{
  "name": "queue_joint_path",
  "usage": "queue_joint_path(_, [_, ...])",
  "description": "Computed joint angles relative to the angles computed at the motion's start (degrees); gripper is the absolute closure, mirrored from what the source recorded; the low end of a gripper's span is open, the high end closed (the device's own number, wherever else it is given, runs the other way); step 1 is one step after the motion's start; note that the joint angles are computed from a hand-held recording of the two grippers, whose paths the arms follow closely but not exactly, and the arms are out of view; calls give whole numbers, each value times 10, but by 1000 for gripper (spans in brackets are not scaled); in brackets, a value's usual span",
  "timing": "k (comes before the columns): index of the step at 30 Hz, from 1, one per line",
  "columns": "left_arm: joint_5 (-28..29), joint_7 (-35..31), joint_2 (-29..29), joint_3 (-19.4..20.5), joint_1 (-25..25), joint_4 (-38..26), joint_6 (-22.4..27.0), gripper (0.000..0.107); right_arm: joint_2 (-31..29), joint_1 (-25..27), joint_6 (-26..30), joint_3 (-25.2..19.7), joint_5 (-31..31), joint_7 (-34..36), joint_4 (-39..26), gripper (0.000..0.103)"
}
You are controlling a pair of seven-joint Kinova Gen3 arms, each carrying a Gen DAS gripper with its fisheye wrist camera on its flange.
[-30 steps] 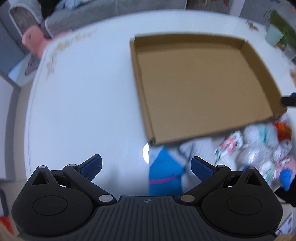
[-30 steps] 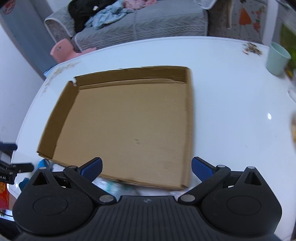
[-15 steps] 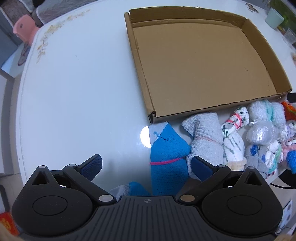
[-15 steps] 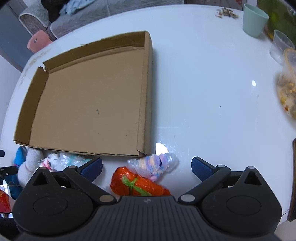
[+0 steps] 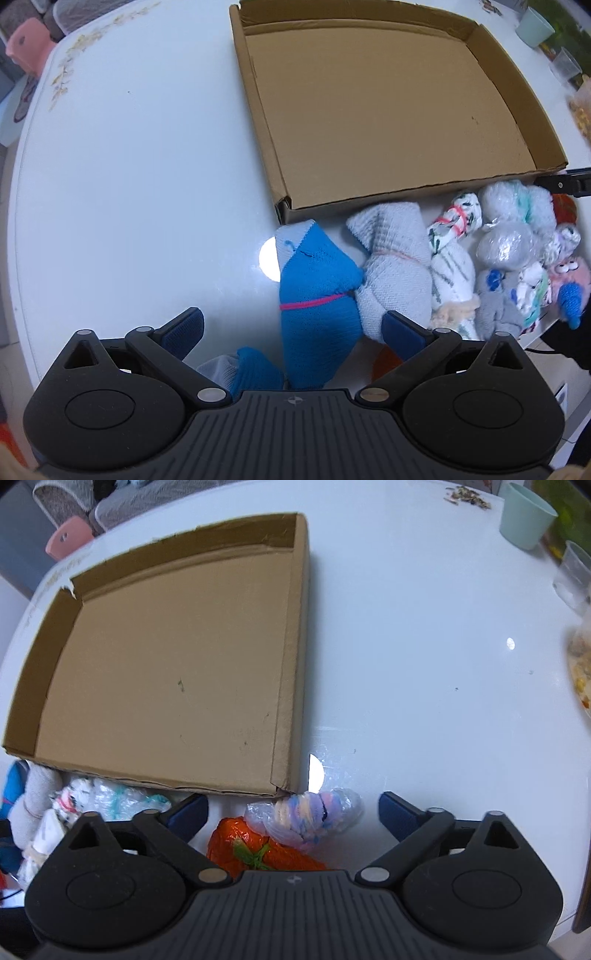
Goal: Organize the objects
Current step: 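Grasp the blue sock bundle with the left tool while the right tool grasps the pastel plastic bundle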
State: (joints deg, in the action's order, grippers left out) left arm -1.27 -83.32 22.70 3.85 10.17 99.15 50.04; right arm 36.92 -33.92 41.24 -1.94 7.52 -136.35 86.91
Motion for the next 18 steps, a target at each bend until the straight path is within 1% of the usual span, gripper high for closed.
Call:
queue_joint_path(3, [6,-8,-1,2,-6,4,-7,5,7,-4,5,-2,1,3,-9,19])
queue_joint_path(6, [24,-29,-2,7,-21,-3,5,5,5,-9,-1,0,2,-4,-7,23])
queue_joint_path(8, [17,-19,-3,-2,-18,-7,5,5,1,-13,-10,3,5,-10,0,30])
queue_joint_path(9, [18,-14,0,-7,-17,-9,7,5,-1,-16,-14,5,7,-14,3,32])
queue_joint_path(11, [37,-13,6,-2,-32,-12,9,5,-3,-21,-20,8,10,-22,7,37])
queue_joint_path(14, [26,1,11,-6,-21,-15,4,5,-4,-26,-22,8,15,-30,8,42])
queue_joint_path(18, [1,29,25,-11,1,-27,6,5,-6,-30,-26,7,16,-38,9,46])
